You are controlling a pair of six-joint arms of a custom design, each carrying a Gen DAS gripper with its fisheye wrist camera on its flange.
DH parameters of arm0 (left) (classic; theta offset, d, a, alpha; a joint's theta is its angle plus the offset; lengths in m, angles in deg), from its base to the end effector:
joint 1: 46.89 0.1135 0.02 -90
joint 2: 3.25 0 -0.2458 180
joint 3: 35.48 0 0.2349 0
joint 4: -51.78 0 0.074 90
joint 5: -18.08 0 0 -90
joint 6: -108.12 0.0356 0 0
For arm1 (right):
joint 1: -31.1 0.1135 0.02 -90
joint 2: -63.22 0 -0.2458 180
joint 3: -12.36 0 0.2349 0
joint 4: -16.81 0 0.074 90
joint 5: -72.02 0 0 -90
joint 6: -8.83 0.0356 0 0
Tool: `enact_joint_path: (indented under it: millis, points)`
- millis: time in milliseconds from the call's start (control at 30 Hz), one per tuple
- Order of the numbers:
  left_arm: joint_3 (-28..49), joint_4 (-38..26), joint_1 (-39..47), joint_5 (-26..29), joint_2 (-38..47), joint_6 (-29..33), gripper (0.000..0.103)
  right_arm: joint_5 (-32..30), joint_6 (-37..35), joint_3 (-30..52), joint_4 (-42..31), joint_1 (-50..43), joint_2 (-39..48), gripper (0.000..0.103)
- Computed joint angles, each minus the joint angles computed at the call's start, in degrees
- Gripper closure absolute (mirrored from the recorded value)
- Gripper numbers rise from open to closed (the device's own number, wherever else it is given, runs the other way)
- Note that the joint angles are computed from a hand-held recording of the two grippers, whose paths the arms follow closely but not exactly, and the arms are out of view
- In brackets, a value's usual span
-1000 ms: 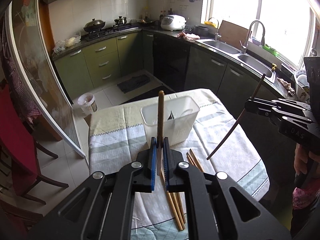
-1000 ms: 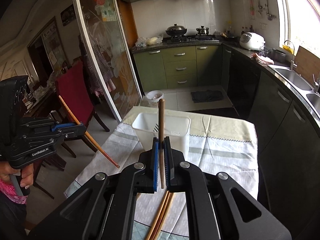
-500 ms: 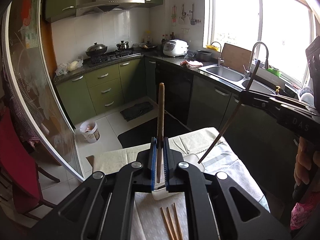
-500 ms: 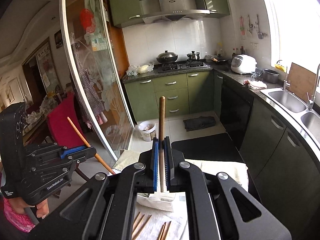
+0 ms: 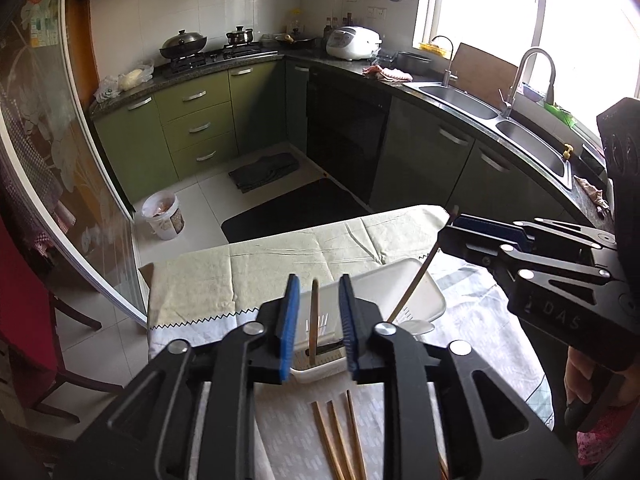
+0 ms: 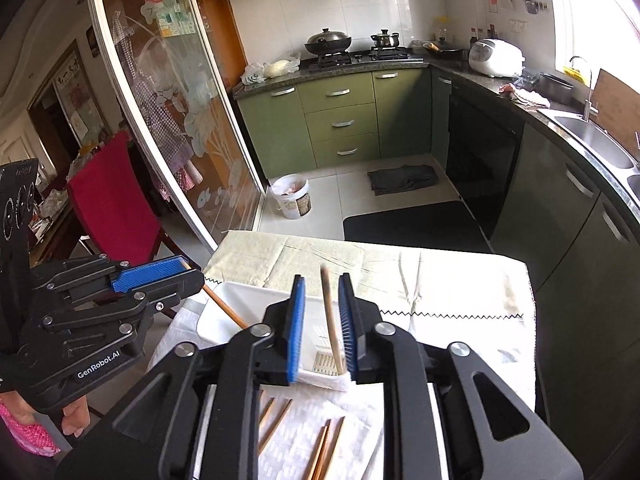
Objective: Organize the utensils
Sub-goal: 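Carry both chopsticks upright to the white basket and release them inside, then grasp another wooden chopstick with the left tool while the right tool grasps one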
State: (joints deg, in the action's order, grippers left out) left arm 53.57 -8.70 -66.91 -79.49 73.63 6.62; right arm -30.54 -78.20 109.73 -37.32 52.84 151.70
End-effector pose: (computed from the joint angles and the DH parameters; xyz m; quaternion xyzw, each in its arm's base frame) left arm 0.2520 -0.0868 0.3208 0.0458 0.9317 -0.0371 0.3585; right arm 0.2964 0.1265 0.3183 -0.1910 0.9000 0.1798 0.3481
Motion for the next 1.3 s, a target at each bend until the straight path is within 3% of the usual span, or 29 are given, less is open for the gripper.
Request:
enact_joint_path:
  millis: [167,233,433,667,900,1100,1300]
  points:
    - [-1.0,-2.6,-0.9,0.0,-4.7,-1.5,0.073,-0.3,0.0,-4.1,-0.2,-0.3,-6.7,0.078]
    - [-2.2,-5.0,-2.3,-1.0,-7.4,-2.7,0.066,-0.3,-0.6,-6.6,-1.5,-0.5,-11.4,0.077]
    - [-16.2,-9.8,-7.2,-1.6,-15.7,-7.8,0.058,-0.6,-5.0,-19.1,-6.4,-3.5,-23.5,0.069]
    - [-32.9,-0.4,-5.1,5.7,-10.6,-10.5,0.059,-1.7,-8.4,-36.0,-4.0,-6.7,-23.1,0.069]
    - [-34.4,7.9,-4.6,5.1,0.1,-12.8,0.074,-4.4,-11.3,-41.7,-0.4,-11.0,-19.6,0.069]
    - [-33.9,9.5,-4.1,5.7,4.0,-12.0,0.076,-3.9,-11.0,-40.5,0.3,-10.6,-17.2,0.069]
    - [-32.5,9.4,-6.0,4.3,7.2,-12.7,0.095,-2.0,-8.8,-39.7,3.0,-6.4,-12.3,0.069]
